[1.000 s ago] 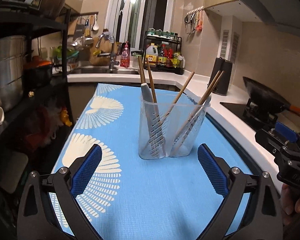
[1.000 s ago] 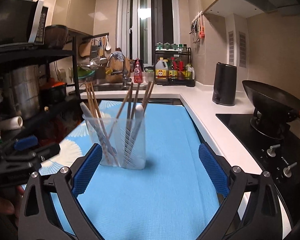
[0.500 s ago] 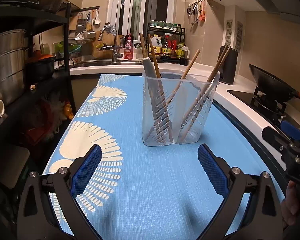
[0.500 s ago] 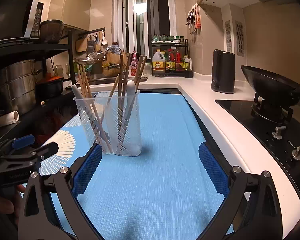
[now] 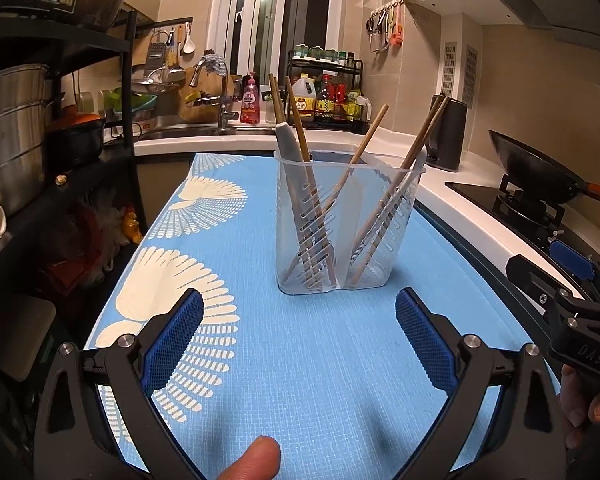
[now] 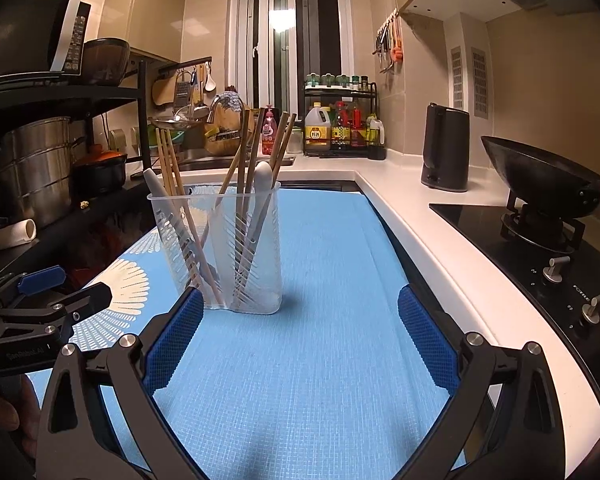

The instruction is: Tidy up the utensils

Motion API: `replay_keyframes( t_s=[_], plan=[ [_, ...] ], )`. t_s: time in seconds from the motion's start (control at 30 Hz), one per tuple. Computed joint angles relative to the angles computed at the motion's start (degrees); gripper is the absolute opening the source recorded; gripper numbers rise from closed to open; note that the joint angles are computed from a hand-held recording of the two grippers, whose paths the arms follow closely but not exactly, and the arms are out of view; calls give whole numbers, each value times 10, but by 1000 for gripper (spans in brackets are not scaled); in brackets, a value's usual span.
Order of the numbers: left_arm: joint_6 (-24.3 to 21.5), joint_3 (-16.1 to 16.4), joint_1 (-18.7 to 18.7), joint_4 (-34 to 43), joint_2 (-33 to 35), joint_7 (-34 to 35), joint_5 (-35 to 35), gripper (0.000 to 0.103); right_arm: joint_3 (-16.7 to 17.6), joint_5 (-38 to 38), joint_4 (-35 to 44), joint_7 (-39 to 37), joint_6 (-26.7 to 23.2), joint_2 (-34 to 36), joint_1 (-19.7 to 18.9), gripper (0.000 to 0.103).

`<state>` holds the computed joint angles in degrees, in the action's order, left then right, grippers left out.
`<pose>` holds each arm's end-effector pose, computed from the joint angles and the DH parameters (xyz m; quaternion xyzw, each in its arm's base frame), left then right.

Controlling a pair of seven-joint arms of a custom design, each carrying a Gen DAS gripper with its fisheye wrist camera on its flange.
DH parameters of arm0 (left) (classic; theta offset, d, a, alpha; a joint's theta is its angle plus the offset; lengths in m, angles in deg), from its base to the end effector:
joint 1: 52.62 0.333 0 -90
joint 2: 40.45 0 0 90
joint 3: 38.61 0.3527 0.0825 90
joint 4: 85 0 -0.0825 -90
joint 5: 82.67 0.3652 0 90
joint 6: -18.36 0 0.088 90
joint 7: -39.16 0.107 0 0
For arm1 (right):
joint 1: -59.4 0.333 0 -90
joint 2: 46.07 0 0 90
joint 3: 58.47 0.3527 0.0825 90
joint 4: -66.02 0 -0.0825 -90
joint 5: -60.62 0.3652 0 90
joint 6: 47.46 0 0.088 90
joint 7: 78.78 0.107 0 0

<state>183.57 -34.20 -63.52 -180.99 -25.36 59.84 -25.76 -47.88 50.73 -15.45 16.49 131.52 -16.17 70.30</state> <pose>0.6599 -0.1306 0.5813 -0.6728 0.5327 -0.3540 0.3719 0.7050 0.2490 0.5866 -0.6829 0.4689 -0.3091 0.4671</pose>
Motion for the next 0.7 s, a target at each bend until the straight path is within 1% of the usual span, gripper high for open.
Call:
replay_keyframes(
  t_s=[0.13, 0.47, 0.7],
  plan=[
    [-1, 0, -1, 1, 1, 1, -3, 94, -3, -2, 2, -1, 0, 1, 2, 96],
    [-7, -3, 3, 0, 3, 23, -42, 94, -7, -4, 3, 0, 0, 2, 7, 96],
    [-6, 4, -4, 1, 4, 24, -38, 94, -11, -7, 0, 4, 3, 1, 11, 97]
  ],
)
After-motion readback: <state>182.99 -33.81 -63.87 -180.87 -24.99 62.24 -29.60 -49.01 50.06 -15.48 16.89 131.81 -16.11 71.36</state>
